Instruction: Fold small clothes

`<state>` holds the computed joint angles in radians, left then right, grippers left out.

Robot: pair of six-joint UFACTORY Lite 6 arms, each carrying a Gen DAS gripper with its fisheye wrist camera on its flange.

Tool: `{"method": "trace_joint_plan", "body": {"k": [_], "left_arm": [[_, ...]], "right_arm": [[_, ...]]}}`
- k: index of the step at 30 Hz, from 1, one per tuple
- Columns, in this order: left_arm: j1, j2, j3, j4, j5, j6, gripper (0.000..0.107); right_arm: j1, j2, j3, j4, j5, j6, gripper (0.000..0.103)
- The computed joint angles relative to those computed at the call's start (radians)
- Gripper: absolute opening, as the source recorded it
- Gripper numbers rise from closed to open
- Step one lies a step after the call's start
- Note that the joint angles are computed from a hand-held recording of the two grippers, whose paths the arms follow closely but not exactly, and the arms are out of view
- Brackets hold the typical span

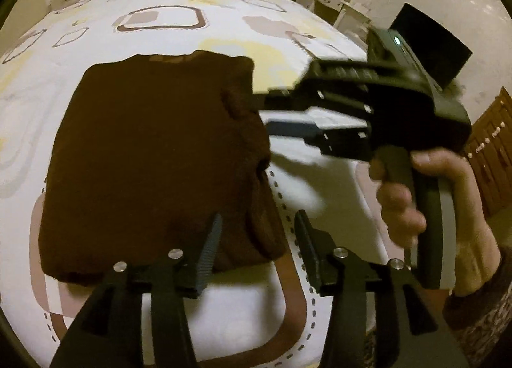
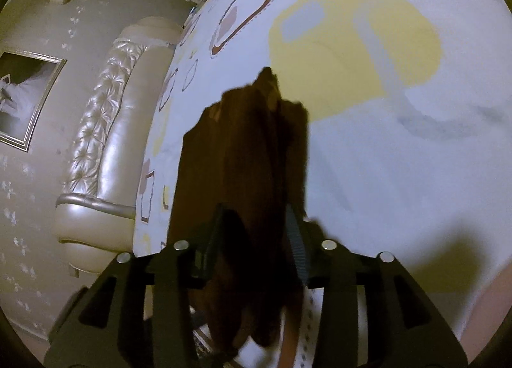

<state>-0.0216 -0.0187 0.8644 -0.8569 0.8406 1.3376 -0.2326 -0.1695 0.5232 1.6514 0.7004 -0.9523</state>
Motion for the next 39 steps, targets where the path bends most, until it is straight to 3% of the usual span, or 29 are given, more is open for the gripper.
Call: {"method": "trace_joint_plan", "body": {"k": [7, 11, 14, 18, 22, 25, 29, 35, 39], "left_arm": [[0.291, -0.022, -0.021, -0.074, 0.133, 0.308, 0.058], [0.457, 0.084, 0.035, -0.074, 0.138, 0.42, 0.06], [0.511, 0.199, 0.106, -0.057, 0.095, 0.389, 0.06], [0.541, 0.246, 0.113, -0.08, 0.042, 0.402, 0.06], [0.513, 0.213, 0.071, -0.144, -0.026, 0.457, 0.06], [0.512, 0.221, 0.099, -0.152, -0.013, 0.432, 0.06], [0.479, 0.258, 0.139, -0.177, -0.057, 0.412, 0.061], [0.472, 0.268, 0.145, -0.213, -0.114, 0.444, 0.061], [0.492, 0.314, 0.188, -0.192, -0.131, 0.407, 0.06]], "right_arm": [[-0.013, -0.405, -0.336, 0.072, 0.055, 0.061, 0.049], [0.118, -0.522, -0.413, 0.171, 0.008, 0.084, 0.055], [0.262, -0.504, -0.385, 0.258, -0.121, 0.05, 0.058], [0.357, -0.403, -0.354, 0.442, -0.15, -0.08, 0.06], [0.416, -0.353, -0.32, 0.54, -0.185, -0.153, 0.06], [0.472, -0.34, -0.285, 0.587, -0.256, -0.177, 0.06], [0.492, -0.317, -0.267, 0.627, -0.267, -0.205, 0.06], [0.521, -0.315, -0.256, 0.659, -0.309, -0.214, 0.04], [0.54, -0.274, -0.22, 0.651, -0.333, -0.219, 0.017]]}}
